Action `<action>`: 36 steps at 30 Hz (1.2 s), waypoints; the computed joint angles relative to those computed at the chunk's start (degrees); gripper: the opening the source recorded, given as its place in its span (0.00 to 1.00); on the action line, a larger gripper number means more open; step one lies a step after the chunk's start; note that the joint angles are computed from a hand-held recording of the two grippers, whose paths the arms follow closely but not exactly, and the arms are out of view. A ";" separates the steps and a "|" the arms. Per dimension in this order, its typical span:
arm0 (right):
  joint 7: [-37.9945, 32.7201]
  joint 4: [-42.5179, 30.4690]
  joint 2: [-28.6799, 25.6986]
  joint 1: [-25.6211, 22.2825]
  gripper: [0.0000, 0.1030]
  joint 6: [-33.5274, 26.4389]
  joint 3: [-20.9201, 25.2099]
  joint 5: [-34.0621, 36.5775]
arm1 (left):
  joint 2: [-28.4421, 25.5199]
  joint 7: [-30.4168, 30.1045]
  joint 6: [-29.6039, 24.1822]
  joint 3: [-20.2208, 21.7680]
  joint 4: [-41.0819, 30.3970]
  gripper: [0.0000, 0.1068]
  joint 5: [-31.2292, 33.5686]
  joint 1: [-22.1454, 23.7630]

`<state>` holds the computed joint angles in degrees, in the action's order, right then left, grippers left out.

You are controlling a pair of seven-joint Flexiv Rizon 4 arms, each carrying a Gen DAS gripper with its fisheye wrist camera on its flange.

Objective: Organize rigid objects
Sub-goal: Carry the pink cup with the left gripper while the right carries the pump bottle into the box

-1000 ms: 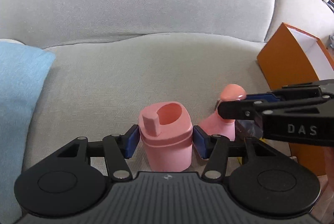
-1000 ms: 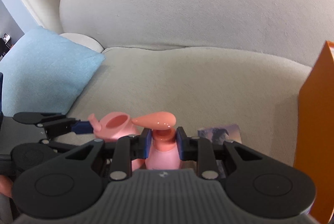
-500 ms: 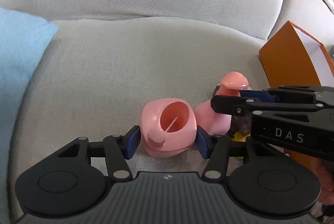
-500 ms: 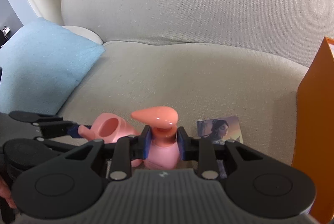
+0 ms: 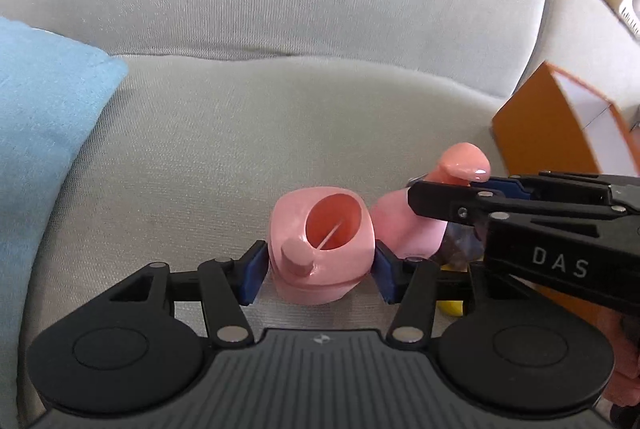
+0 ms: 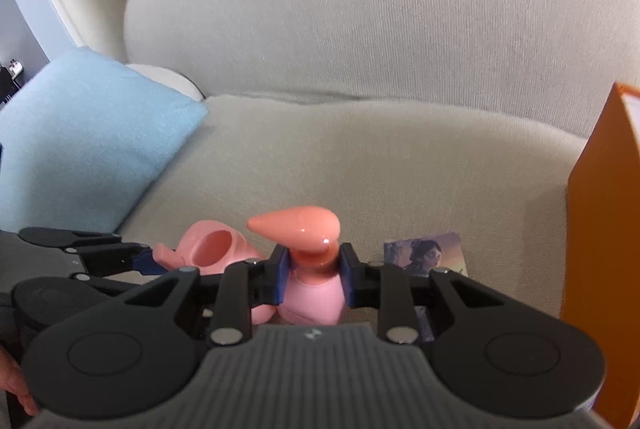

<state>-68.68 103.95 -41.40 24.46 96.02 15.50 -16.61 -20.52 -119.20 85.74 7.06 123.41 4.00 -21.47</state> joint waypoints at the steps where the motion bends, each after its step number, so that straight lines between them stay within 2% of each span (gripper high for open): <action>1: 0.00 0.96 0.96 0.44 0.26 0.84 -0.67 0.19 | 0.68 -0.69 -0.13 0.72 0.14 0.58 0.47 -0.84; 4: 0.15 3.99 3.88 1.37 0.26 3.80 -2.45 0.80 | 2.83 -2.29 1.27 0.90 0.96 0.58 1.53 -1.63; 8: 0.83 7.55 7.53 -1.05 0.26 7.48 -1.00 1.42 | 5.19 -3.11 2.40 0.98 0.11 0.58 3.30 -2.78; 11: 1.65 10.65 11.05 -1.67 0.26 9.92 -1.79 2.05 | 6.76 -4.65 2.04 1.95 -1.99 0.58 6.55 -4.72; 13: 2.04 12.96 13.54 -1.30 0.26 11.85 -3.30 2.97 | 7.19 -4.09 2.57 0.35 -3.14 0.58 7.27 -4.11; 16: 2.32 16.29 17.32 -0.43 0.26 13.57 -5.95 4.84 | 7.27 -0.09 3.50 -4.35 -4.39 0.58 4.93 -1.84; 22: 0.84 21.45 23.09 3.87 0.26 13.65 -13.62 11.63 | 3.57 4.96 1.92 -6.80 -11.54 0.58 3.98 -4.18; 28: 0.18 24.75 25.33 3.35 0.26 13.50 -16.63 16.88 | -2.23 10.99 0.50 -9.51 -18.24 0.58 1.07 -5.84; 33: 2.04 25.43 24.12 -4.07 0.26 13.30 -12.49 15.44 | -6.85 19.77 -0.45 -14.28 -21.67 0.58 -3.23 -4.00; 36: 5.79 25.98 22.28 -14.16 0.26 13.56 -4.92 10.43 | -9.08 25.01 -2.15 -16.78 -23.37 0.58 -6.09 -2.82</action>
<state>-62.89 129.93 -19.12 10.30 109.58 10.58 -6.18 -29.59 -94.19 83.60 -9.73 100.04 -2.09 -24.29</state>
